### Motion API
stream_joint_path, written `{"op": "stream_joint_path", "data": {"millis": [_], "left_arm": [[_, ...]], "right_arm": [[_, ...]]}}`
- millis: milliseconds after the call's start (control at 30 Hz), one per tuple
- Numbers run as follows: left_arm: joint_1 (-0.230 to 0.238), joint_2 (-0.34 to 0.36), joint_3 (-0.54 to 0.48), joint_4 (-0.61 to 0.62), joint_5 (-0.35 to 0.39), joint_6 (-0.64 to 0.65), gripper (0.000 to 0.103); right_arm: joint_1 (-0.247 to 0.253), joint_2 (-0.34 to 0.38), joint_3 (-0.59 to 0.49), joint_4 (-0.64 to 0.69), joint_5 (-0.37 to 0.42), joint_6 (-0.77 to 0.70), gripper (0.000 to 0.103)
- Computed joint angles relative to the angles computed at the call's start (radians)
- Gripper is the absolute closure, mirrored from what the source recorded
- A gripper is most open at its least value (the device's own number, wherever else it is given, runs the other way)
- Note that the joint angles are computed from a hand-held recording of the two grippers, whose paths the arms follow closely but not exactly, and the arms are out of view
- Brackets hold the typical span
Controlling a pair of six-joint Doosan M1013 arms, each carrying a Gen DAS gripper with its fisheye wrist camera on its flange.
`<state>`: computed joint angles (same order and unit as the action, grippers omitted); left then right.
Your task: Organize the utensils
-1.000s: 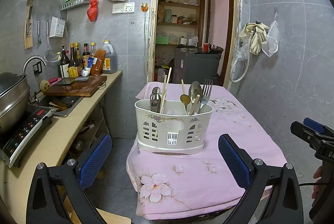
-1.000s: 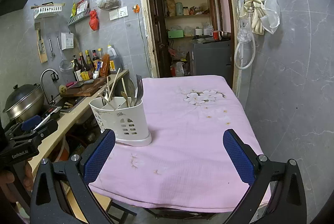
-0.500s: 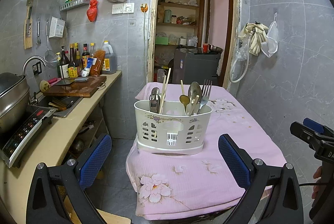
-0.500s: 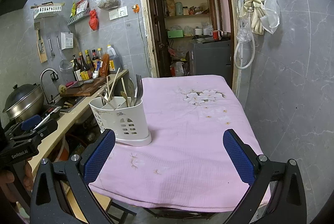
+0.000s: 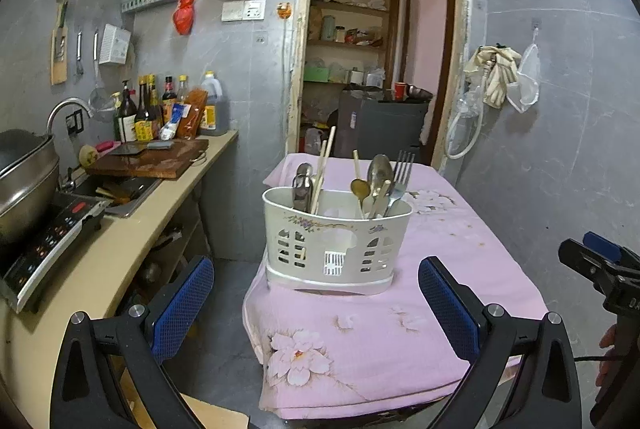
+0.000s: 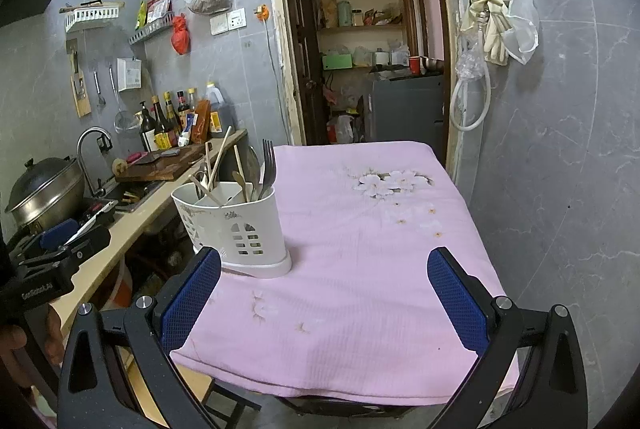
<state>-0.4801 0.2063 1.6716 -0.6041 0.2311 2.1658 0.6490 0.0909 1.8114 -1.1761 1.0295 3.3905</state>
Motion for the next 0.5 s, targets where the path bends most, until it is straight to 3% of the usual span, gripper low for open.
{"op": "stream_joint_path", "data": {"millis": [200, 500], "left_arm": [[-0.004, 0.003, -0.001, 0.049, 0.004, -0.069, 0.000], [-0.006, 0.009, -0.007, 0.050, 0.018, -0.063, 0.000]], "right_arm": [[0.001, 0.006, -0.008, 0.022, 0.002, -0.028, 0.001], [-0.003, 0.010, -0.018, 0.052, 0.005, -0.056, 0.001]]}}
